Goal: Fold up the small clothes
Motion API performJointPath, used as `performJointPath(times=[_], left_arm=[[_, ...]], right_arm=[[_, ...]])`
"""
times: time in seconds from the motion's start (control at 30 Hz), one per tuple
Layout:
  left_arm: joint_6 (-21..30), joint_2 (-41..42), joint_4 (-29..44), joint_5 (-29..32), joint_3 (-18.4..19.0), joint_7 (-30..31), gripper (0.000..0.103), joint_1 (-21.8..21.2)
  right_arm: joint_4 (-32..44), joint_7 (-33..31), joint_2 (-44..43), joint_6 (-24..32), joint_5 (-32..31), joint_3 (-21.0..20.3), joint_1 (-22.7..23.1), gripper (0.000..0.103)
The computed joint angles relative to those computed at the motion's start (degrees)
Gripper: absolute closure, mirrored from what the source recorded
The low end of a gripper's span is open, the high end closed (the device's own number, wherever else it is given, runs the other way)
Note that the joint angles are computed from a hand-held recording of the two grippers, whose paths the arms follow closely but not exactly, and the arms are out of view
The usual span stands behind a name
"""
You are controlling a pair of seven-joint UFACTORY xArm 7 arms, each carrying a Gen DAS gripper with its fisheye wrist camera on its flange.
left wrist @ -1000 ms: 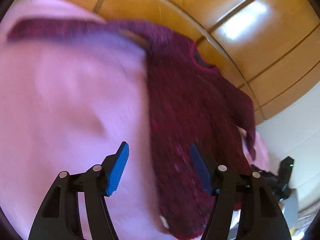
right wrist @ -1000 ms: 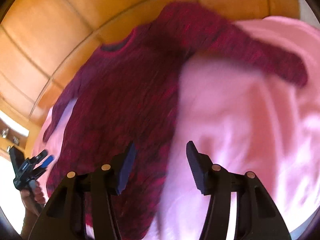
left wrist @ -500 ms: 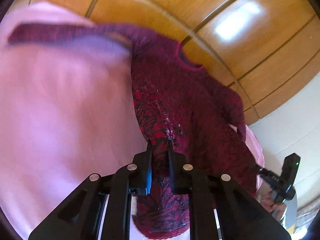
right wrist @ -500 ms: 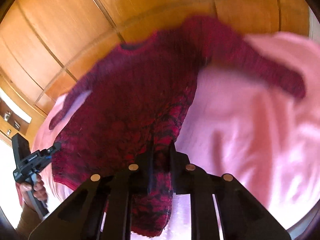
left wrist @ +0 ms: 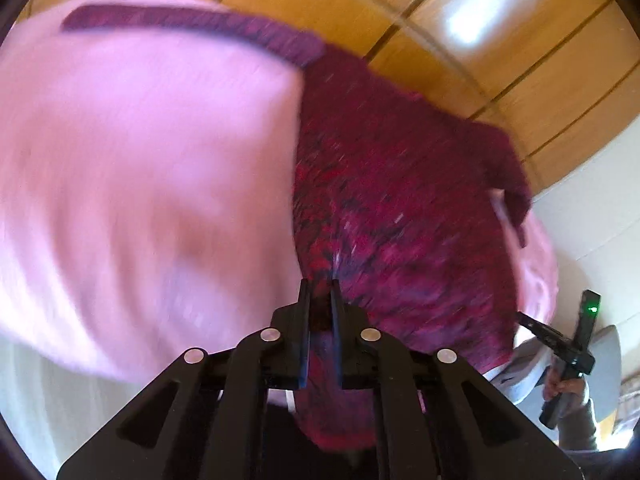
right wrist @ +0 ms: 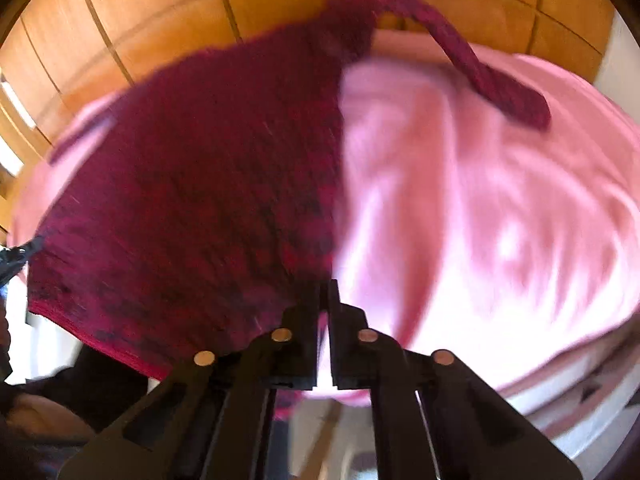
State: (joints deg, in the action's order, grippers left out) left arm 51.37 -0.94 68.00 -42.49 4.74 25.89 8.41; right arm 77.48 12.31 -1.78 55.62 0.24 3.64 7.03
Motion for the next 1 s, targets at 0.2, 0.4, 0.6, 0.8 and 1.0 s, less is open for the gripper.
performJointPath(times=[0.2,0.4,0.6,0.8,1.0], left_arm=[[0.1,-1.2,-2.0,-4.0,1.1,1.3,0.087,1.0],[-7.8,2.1,1.8,1.2,1.0,-6.5,0.071,1.5],[-12.8,9.5,10.4,1.1,0.7,-14.0,0.044,5.1],[-11.3,23.2,28.0,2.5,-0.6,-24.2,0.044,11.2],[-6.5,39.9,52.4,6.8,-2.0,-36.5,0.044,16.1]], right_arm=[[-1.5,5.5,-1.4,0.5,-3.0,0.2,-0.3,0.102],[5.6,11.4,3.1,-8.7,-11.9,2.1,1.9,0.043],[19.1,7.1,16.2,-11.0,-10.3,3.0,7.3,0.031],[35.5,1.9,30.9,-8.9,-7.9,2.3,12.6,0.029],[38.1,2.3,36.1,-9.9,-11.4,-1.4,17.3,0.019]])
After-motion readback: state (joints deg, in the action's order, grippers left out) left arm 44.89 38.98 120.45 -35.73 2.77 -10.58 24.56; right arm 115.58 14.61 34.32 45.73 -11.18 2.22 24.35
